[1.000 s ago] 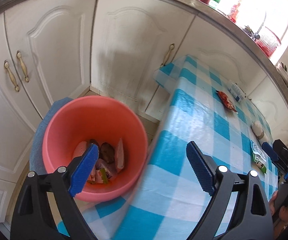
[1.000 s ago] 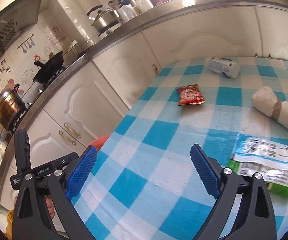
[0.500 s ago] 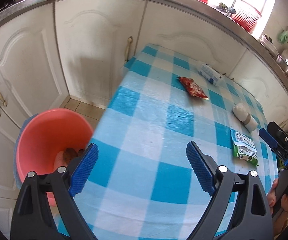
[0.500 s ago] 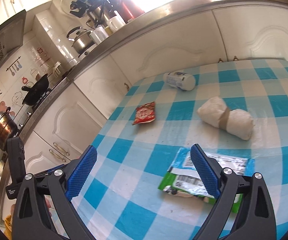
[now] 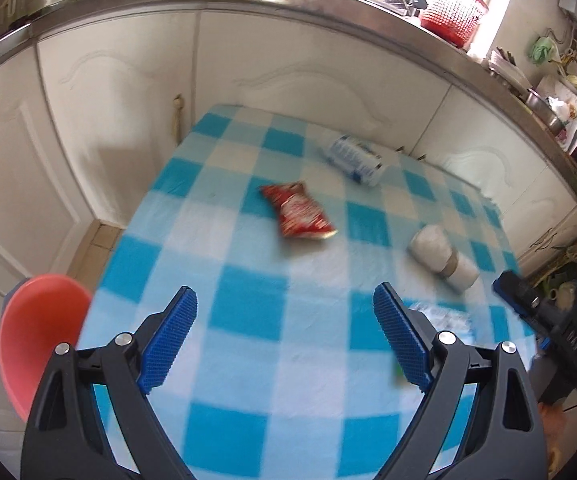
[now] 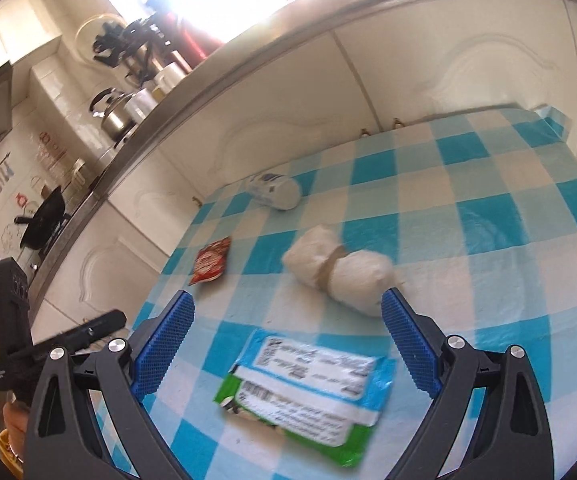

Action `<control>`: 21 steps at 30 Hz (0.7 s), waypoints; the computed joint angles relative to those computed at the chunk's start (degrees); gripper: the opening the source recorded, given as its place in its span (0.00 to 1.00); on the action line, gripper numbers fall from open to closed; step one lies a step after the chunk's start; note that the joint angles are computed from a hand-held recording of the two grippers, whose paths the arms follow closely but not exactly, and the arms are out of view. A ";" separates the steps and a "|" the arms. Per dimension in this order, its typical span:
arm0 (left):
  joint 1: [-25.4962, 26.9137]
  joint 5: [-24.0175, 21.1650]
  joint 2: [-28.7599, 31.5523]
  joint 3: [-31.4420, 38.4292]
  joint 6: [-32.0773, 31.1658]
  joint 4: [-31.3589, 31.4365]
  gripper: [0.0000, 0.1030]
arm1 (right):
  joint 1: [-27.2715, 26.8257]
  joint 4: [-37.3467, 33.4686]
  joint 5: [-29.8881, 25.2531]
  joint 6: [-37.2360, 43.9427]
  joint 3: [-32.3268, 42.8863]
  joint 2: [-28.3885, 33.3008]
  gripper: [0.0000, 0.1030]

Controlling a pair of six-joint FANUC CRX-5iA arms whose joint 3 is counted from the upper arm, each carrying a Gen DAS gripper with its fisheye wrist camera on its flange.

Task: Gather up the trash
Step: 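Move both tools back over the remaining trash on the table, then grasp the white MAGICDAY bottle with the left tool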

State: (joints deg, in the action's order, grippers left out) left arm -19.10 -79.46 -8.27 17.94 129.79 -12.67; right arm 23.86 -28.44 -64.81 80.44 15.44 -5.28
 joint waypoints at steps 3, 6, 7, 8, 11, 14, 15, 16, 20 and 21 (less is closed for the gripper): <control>2.50 3.09 4.18 3.05 0.07 4.47 0.88 | -2.36 -0.95 -0.04 -0.88 0.35 1.16 0.91; 5.90 6.41 9.24 5.72 0.85 11.19 0.88 | -3.63 -1.00 0.07 -1.59 0.35 1.88 0.91; 6.72 6.83 11.20 6.96 1.52 12.71 0.88 | -3.72 -0.68 0.08 -1.68 0.34 2.03 0.91; 7.38 6.79 13.15 8.35 2.21 13.93 0.88 | -3.50 0.09 0.11 -1.80 0.34 2.16 0.91; 9.04 5.08 19.89 13.88 3.65 17.26 0.88 | -2.14 2.85 0.23 -1.33 0.45 2.45 0.91; 8.45 2.37 25.42 20.84 5.32 15.00 0.88 | -0.16 6.05 0.02 -0.78 0.50 2.68 0.91; 8.02 0.63 27.56 23.94 5.20 13.77 0.88 | 0.44 7.09 -0.05 -0.71 0.52 2.92 0.91; 7.79 -1.36 29.60 26.76 4.93 13.16 0.88 | 1.02 7.91 -0.36 -0.53 0.57 3.11 0.91; 6.82 -6.74 35.50 34.77 4.32 10.75 0.88 | 1.59 7.69 -2.25 0.47 1.45 4.21 0.91; 6.47 -7.68 36.52 36.26 4.28 9.63 0.88 | 1.62 7.63 -2.62 0.41 1.56 4.37 0.91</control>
State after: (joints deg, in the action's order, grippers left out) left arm -12.63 -87.14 28.25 54.21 134.07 -3.04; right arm 25.48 -20.81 -67.42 80.85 17.00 -0.91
